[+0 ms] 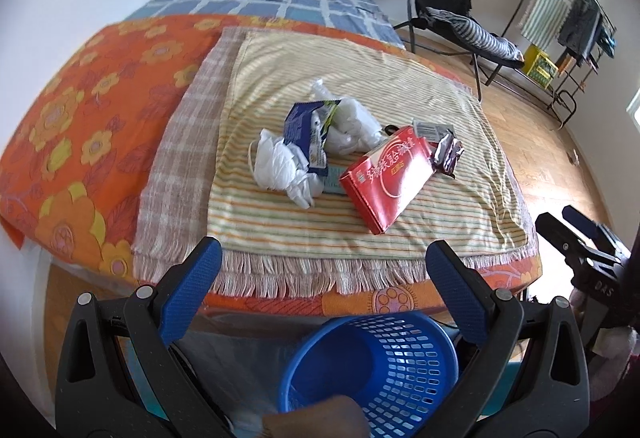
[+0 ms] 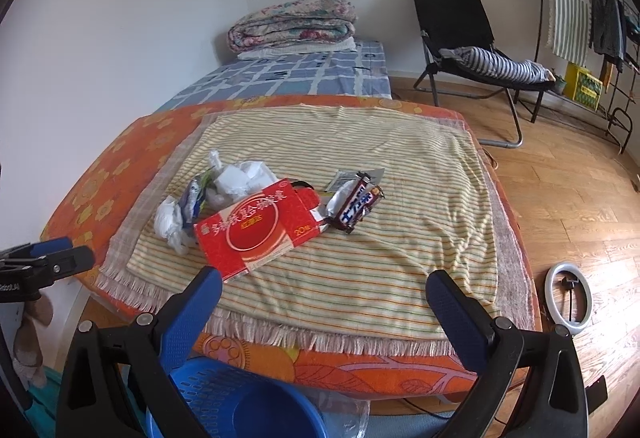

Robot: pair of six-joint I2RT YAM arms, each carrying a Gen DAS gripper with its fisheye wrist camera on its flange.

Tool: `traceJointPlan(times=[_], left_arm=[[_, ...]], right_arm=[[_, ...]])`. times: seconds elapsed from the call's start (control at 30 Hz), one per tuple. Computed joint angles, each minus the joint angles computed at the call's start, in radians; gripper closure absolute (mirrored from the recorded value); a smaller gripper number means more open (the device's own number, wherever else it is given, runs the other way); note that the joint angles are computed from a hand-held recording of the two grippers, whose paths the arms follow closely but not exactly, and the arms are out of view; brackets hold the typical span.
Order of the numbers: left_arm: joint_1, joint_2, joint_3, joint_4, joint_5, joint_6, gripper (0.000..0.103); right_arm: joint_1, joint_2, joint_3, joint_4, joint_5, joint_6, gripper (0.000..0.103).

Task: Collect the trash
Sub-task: 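Grasp the white tissue with the left tool while the right tool grasps the chocolate wrapper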

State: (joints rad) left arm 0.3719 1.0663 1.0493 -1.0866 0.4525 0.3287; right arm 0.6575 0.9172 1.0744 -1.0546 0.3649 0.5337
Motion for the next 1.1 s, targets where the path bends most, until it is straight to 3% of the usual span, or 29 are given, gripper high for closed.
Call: traceJointPlan(times=[0.17,0.4,0.73,0.87,0.97,1.1], left_arm=[[-0.017,0.023,0.008,0.030,-0.039,0.004,0.000],[-0.050,0.166,0.080,0.092,-0.073,-0.033,0.000],[-0.075,0.376,0.147,0.184,-0.113,-0.112,0.005],[-0.086,0.445,0.175,0.174,-0.098,-0.134,0.006],[-0.095,0.491,0.192,0.184,-0.103,-0.168,0.016],[-0.110,0.545,0.201,0.205,-0.121,-0.198,0.018]], right_arm=[[-0.166,0.010,-0.008,0.042,-0.131,-0.049,0.000],[-0.230,0.105,0.054,0.089,-0.087,-0.159,0.000],[-0.460,0.358,0.176,0.141,-0.279,-0.320,0.000],[-0.554,0.478,0.215,0.156,-0.382,-0.285,0.005],[-0.600,0.569,0.232,0.175,-0.463,-0.236,0.014],[-0.607,0.659,0.260,0.195,-0.495,-0.191,0.018]])
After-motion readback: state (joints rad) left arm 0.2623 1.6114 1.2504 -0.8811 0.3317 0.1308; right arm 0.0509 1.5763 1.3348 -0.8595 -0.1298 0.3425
